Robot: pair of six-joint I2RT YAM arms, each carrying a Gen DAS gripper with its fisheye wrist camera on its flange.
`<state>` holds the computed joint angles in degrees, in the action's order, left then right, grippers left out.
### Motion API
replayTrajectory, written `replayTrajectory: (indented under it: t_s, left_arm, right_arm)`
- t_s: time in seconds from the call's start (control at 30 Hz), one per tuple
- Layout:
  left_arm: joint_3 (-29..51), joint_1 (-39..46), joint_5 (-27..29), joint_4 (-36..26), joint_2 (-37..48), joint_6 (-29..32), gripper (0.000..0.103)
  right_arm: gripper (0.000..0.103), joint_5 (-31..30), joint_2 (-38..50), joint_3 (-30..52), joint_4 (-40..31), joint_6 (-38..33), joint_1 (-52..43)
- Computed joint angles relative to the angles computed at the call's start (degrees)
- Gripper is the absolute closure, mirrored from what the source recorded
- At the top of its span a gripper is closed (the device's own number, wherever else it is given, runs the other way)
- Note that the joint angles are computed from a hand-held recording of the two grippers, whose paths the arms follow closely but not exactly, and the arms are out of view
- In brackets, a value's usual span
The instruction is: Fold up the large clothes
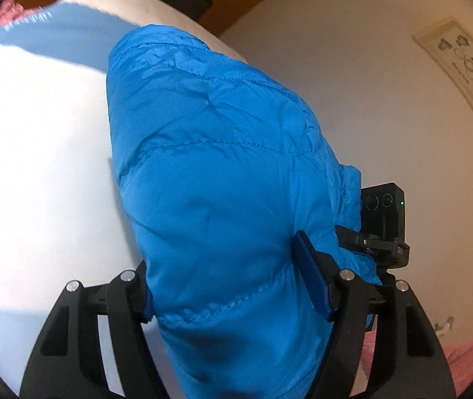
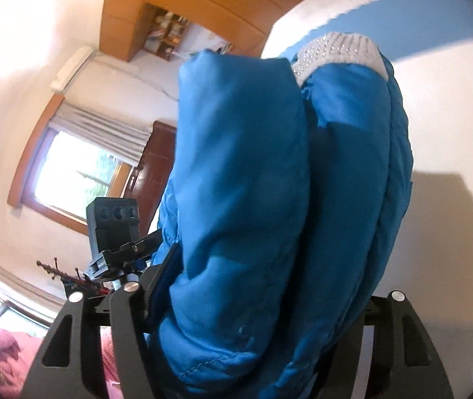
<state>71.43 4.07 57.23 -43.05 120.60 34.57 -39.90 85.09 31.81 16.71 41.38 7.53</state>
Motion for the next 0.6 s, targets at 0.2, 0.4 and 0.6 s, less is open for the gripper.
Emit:
replayTrajectory:
  t_s: [0.2, 0.4, 0.6]
  left_arm:
    - [14.6, 2.0, -3.6, 1.6, 10.5, -6.6, 0.035]
    - [24.8, 1.8, -8.4, 3.4, 21.1, -10.9, 0.034]
    - [28.0, 3.3, -9.2, 3.7, 25.9, -10.1, 0.026]
  right_arm:
    - [0.037, -2.1, 22.8, 21.9, -3.4, -2.4, 0.7]
    - [0.037, -3.3, 38.6, 33.5, -3.1, -0.1, 1.6]
    - [0.027, -2.6, 41.5, 33.4, -0.7, 0.6, 1.3]
